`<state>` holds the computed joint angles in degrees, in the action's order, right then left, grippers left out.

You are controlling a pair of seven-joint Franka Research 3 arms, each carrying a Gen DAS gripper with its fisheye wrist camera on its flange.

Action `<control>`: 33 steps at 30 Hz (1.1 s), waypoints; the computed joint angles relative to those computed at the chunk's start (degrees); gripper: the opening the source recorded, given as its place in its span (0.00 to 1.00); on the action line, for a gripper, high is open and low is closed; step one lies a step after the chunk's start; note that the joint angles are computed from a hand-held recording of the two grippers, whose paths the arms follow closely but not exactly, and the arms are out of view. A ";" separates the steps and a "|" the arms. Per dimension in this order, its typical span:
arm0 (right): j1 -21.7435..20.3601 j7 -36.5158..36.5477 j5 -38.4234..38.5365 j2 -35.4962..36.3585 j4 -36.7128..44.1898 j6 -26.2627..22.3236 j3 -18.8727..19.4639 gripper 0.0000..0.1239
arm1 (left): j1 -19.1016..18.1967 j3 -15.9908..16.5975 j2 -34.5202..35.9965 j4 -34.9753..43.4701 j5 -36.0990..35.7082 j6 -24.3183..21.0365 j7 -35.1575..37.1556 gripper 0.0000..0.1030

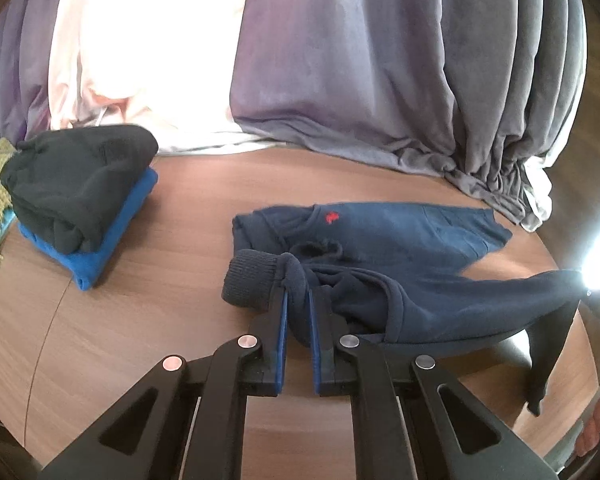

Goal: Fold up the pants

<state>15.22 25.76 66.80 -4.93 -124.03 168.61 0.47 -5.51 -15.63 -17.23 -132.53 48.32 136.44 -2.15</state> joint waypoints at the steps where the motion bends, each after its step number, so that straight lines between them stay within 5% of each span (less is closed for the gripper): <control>1: -0.08 0.31 -0.61 0.66 1.01 -0.47 -0.02 0.04 | 0.31 -0.29 0.64 0.80 0.85 -0.82 -0.17 0.10; 11: -2.13 2.56 -7.32 8.84 12.72 -4.22 2.18 0.04 | 1.09 1.58 5.23 7.33 2.44 -2.92 -0.26 0.10; 33: -3.77 25.99 -36.68 34.15 44.24 -15.44 5.24 0.04 | 2.55 7.62 18.57 18.59 -1.50 -3.57 1.21 0.10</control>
